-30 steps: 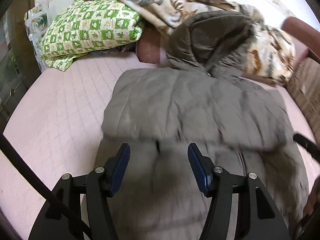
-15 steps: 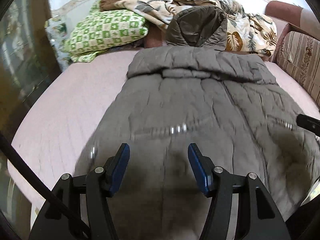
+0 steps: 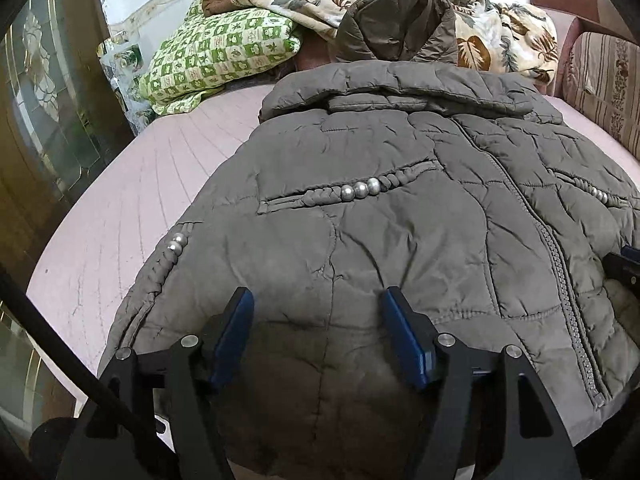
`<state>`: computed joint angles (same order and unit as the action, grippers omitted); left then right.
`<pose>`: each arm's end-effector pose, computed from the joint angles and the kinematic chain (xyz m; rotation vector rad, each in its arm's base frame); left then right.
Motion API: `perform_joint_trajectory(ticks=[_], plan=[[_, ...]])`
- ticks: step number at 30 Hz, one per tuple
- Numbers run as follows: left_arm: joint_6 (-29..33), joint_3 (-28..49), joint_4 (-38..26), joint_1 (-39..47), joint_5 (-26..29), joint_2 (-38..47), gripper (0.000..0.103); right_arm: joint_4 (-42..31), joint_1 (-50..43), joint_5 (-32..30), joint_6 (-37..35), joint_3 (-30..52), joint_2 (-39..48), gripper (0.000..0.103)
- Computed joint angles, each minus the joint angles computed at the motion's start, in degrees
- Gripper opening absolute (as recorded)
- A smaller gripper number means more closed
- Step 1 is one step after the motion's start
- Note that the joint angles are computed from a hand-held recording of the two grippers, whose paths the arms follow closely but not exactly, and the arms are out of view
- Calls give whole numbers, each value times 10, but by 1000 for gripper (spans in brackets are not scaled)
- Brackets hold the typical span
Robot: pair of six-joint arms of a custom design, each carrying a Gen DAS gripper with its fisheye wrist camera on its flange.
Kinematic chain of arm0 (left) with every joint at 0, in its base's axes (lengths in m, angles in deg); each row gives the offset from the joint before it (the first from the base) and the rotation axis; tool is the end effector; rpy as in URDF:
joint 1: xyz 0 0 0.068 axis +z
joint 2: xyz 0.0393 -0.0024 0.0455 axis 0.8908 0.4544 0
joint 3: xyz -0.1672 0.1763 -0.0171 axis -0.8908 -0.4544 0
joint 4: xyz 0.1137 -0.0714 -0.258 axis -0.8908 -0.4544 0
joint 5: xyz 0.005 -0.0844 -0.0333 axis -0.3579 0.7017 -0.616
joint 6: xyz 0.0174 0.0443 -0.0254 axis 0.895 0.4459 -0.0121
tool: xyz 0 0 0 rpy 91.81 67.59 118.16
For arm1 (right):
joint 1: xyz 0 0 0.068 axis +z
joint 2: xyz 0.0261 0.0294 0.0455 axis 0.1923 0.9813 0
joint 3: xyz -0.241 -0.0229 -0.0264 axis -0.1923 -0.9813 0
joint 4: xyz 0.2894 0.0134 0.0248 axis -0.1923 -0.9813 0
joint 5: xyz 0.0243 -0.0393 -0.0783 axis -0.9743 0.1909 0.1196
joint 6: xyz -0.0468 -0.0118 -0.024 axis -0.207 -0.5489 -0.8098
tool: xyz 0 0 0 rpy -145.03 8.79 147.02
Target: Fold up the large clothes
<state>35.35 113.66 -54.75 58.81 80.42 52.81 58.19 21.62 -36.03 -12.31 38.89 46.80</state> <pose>0.2228 -0.0108 0.1854 0.1324 2.3644 0.1937 0.1959 0.0368 0.1709 0.0782 2.3940 0.2210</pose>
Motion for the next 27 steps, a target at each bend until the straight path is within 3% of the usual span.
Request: perform_joint_trajectory(ticks=[4, 14, 20, 27], plan=[[7, -4, -1, 5, 6, -7, 68, 4, 24, 33, 7, 0, 3, 57], [5, -7, -1, 5, 4, -10, 70, 10, 32, 42, 9, -8, -4, 58], [-10, -9, -20, 31, 57, -77, 70, -2, 36, 44, 21, -8, -23, 58], [-11, -11, -20, -4, 46, -93, 70, -64, 148, 155, 46, -44, -199, 64]])
